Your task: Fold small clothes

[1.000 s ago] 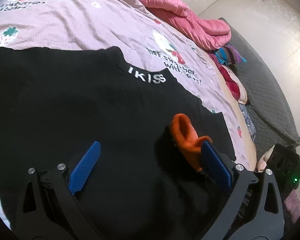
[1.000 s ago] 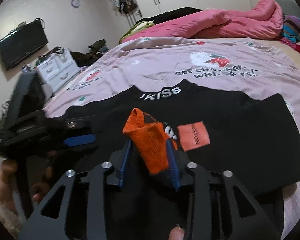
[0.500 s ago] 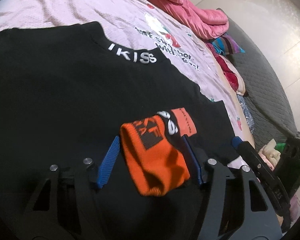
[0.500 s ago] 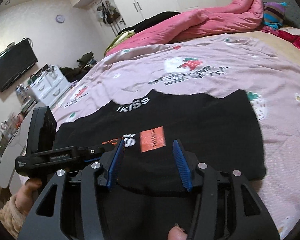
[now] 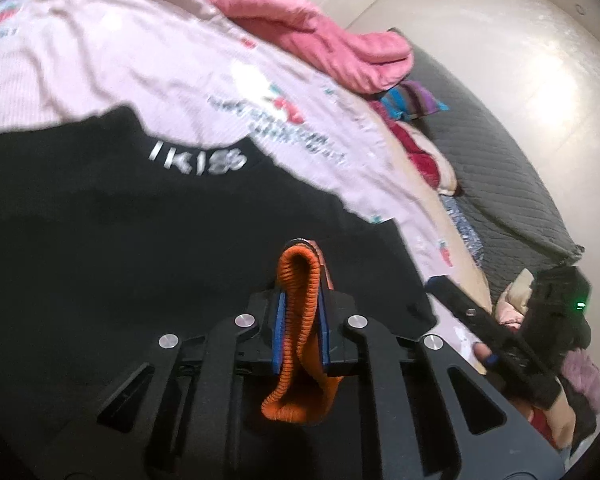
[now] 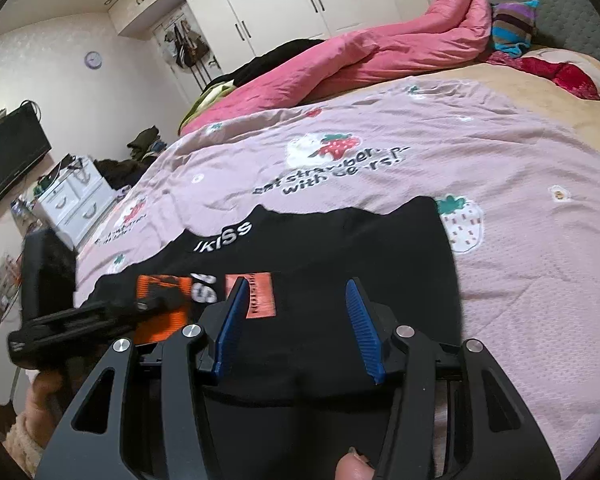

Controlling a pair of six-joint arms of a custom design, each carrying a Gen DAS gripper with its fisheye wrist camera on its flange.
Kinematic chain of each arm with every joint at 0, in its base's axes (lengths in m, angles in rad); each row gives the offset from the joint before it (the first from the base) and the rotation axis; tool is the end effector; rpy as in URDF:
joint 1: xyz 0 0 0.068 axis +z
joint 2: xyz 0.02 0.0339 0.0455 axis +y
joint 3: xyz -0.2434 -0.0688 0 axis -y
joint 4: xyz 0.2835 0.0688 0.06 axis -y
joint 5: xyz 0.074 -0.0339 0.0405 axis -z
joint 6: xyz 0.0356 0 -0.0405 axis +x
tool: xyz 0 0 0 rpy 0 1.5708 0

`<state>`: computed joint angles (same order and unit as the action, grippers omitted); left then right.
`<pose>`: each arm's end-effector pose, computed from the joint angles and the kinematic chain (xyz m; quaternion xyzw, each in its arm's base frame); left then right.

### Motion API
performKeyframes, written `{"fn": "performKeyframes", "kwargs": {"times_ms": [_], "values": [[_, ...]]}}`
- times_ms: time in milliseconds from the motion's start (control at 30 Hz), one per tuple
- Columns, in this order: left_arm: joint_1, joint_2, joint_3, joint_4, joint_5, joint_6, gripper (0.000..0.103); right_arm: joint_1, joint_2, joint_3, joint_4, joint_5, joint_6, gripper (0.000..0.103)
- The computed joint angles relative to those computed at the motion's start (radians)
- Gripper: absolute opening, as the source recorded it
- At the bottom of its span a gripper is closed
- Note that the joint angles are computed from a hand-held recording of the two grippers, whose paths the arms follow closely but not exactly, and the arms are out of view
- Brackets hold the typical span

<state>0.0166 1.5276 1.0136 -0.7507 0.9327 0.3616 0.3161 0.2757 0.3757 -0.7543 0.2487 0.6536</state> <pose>0.3150 -0.0234 0.1788 0.2191 0.8579 -0.4109 0.2173 0.1434 0.0377 0.2017 0.2035 0.8680 0.1062 0.4402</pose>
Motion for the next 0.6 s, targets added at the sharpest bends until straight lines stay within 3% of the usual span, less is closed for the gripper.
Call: {"fn": "performKeyframes", "kwargs": {"times_ms": [100, 333, 600], "values": [[0.028, -0.046, 0.016, -0.045, 0.041, 0.031, 0.0, -0.027, -0.039, -0.003, -0.02, -0.011, -0.002, 0.049], [0.102, -0.072, 0.086, -0.147, 0.113, 0.076, 0.001, -0.056, -0.074, -0.001, -0.043, -0.021, -0.006, 0.049], [0.209, -0.029, 0.155, -0.173, 0.146, 0.066, 0.0, -0.06, -0.082, -0.002, -0.046, -0.033, -0.004, 0.049]]}}
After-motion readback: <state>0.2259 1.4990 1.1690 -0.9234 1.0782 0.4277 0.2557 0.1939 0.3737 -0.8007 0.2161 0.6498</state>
